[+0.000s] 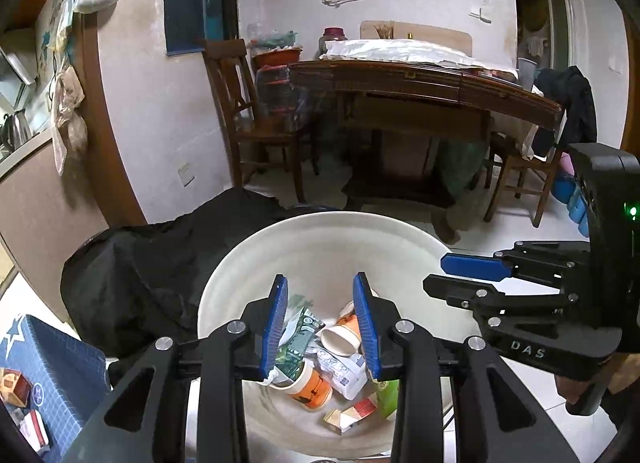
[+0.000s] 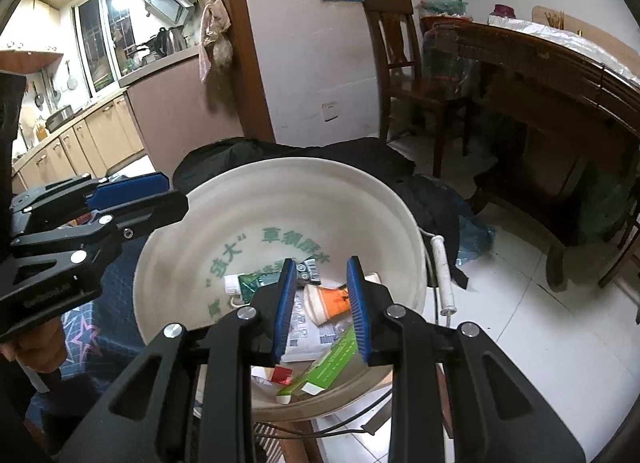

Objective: Collect trash
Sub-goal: 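Open both tools to drop the cup and green box into the bucket, then move both open tools back toward the table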

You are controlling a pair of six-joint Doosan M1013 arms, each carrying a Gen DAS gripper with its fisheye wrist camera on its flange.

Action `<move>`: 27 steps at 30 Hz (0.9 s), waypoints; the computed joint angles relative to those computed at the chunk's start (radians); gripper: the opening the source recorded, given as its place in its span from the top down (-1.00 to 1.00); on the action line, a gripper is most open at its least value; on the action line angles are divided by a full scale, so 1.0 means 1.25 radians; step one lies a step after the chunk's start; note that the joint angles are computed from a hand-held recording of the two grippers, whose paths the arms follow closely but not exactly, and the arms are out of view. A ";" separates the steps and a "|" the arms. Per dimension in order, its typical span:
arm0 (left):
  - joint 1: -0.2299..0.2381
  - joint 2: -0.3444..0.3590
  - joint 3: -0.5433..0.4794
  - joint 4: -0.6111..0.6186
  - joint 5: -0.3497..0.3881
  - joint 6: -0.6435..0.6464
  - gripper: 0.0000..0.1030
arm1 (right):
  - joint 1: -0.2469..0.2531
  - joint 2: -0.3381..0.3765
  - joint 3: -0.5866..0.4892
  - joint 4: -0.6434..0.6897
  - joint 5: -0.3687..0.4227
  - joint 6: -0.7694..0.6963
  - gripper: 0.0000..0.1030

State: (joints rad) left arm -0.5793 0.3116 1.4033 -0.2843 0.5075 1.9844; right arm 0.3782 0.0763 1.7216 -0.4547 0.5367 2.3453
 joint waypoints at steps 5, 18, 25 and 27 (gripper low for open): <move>0.007 -0.007 0.008 -0.016 -0.006 0.002 0.31 | -0.014 -0.004 0.003 0.078 -0.030 -0.053 0.52; 0.018 -0.030 0.050 -0.011 -0.059 -0.019 0.30 | 0.003 -0.036 0.041 -0.129 -0.155 0.189 -0.47; 0.037 -0.093 0.150 0.138 -0.178 -0.164 -0.43 | 0.020 -0.031 0.034 -0.148 -0.212 0.192 -0.66; 0.041 -0.114 0.178 0.263 -0.205 -0.273 -0.43 | 0.027 -0.020 0.020 -0.061 -0.239 0.090 -0.68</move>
